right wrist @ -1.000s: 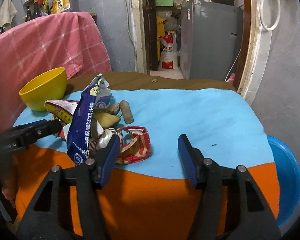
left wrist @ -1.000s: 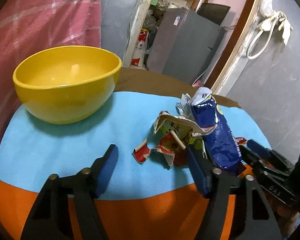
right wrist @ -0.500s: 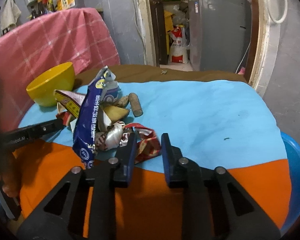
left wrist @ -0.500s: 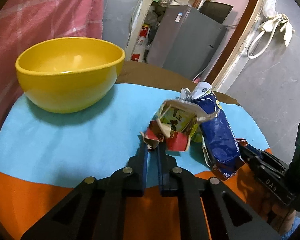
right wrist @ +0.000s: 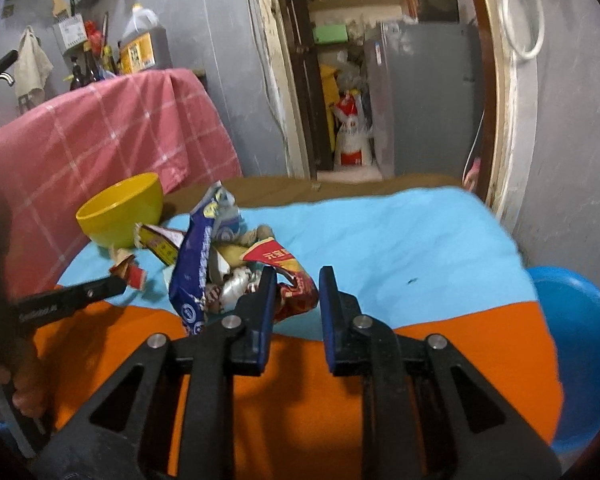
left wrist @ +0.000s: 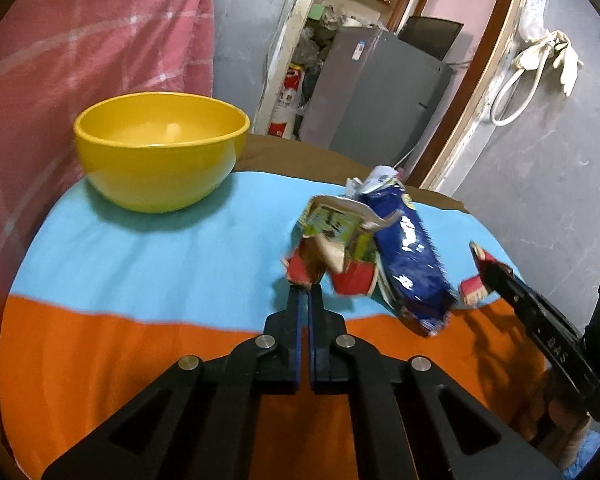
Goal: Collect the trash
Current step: 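Close the right gripper on the red wrapper while the left gripper grasps paper scraps, then lift both held wrappers and carry them over the blue bucket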
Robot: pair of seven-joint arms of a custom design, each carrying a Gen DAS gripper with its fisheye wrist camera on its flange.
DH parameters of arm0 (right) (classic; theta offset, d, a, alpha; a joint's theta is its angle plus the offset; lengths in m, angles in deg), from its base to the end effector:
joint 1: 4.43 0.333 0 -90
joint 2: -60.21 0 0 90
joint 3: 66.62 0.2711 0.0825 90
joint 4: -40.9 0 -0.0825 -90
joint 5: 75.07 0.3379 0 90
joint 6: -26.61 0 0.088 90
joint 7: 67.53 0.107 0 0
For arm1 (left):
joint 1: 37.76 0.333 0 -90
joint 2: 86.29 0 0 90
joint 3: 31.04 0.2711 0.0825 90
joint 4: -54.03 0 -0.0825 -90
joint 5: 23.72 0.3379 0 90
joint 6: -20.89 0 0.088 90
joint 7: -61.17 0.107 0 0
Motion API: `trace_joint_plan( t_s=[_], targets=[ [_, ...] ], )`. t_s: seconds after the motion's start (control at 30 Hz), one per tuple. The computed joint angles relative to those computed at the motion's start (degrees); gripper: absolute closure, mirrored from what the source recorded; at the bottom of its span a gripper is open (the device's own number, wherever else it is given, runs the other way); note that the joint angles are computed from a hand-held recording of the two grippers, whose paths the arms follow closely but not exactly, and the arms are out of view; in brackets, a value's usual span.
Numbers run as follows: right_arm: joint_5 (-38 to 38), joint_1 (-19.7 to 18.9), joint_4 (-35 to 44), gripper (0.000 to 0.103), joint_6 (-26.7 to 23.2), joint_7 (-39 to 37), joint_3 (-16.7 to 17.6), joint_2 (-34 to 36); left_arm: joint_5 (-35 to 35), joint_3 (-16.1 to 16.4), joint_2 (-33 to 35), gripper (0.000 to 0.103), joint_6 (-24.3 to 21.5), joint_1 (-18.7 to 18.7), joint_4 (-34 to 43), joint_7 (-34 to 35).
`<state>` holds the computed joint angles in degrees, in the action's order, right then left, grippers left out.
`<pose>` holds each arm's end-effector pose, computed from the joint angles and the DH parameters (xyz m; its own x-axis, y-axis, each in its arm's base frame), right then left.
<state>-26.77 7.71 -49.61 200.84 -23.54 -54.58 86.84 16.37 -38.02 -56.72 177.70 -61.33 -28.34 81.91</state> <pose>0.6331 0.1934 0.4504 0.4261 -0.8898 -0.1632 -0.5148 -0.0902 -0.8525 0.5857 -0.3534 0.4596 0.0363 -0.9496 0.3115 -0.6585 -0.2572 -0.7073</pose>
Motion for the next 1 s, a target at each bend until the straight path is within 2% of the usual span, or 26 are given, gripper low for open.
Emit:
trace_joint_plan(
  t_s=[0.03, 0.1, 0.17, 0.23, 0.37, 0.5, 0.53, 0.57, 0.63, 0.7, 0.8, 1.0],
  targets=[
    [1.52, -1.09, -0.44, 0.074, 1.19, -2.13, 1.58, -0.38, 1.71, 1.03, -1.06, 0.103, 0.16, -1.21, -1.18, -2.13],
    [7.61, -4.78, -1.46, 0.074, 4.14, -9.85, 6.81, -1.5, 4.69, 2.0, -2.18, 0.103, 0.27, -2.71, -2.08, -4.96],
    [12.35, -6.52, -1.27, 0.074, 5.49, -15.25, 9.37, -1.89, 8.19, 2.78, -2.18, 0.103, -0.53, -4.22, -1.24, -7.03],
    [17.76, -8.17, -1.0, 0.074, 6.18, -20.89, 11.51, -2.37, 9.08, 2.22, -1.06, 0.103, -3.03, -4.71, 1.02, -6.42],
    [21.02, -6.97, -0.77, 0.074, 4.47, -22.42, 9.18, -2.94, 7.77, 1.59, 0.35, 0.103, -5.96, -4.59, 3.09, -6.54],
    [19.68, -3.8, -0.77, 0.073, 2.24, -20.08, 4.89, -2.97, 6.0, 1.25, -0.3, 0.099, -6.69, -3.35, 1.48, -8.23],
    [19.74, -3.46, -1.06, 0.073, 1.99, -20.14, 4.46, -3.13, 5.68, 1.11, -0.41, 0.09, -6.82, -3.05, 1.17, -8.38],
    [18.56, -2.63, -1.12, 0.073, 1.5, -18.91, 3.43, -3.02, 5.63, 1.02, -0.7, 0.074, -6.62, -2.79, 0.62, -8.44],
    [14.23, -0.47, -1.13, 0.073, 0.53, -14.26, 0.8, -2.46, 6.68, 1.59, -0.85, 0.057, -5.72, -2.83, -0.09, -10.31],
    [10.87, 0.47, -1.21, 0.073, -0.51, -10.67, -0.61, -1.98, 5.94, 0.96, -0.11, 0.056, -4.69, -1.8, 0.46, -9.36],
    [7.32, 0.89, -1.3, 0.072, -1.34, -7.19, -1.39, -1.35, 0.0, -1.85, 3.54, 0.056, -5.85, 0.59, 5.17, -1.59],
    [5.27, -0.27, -1.58, 0.072, -2.19, -5.3, -0.57, -1.07, -6.44, -2.39, 8.35, 0.056, -5.97, 1.26, 11.76, 6.73]
  ],
)
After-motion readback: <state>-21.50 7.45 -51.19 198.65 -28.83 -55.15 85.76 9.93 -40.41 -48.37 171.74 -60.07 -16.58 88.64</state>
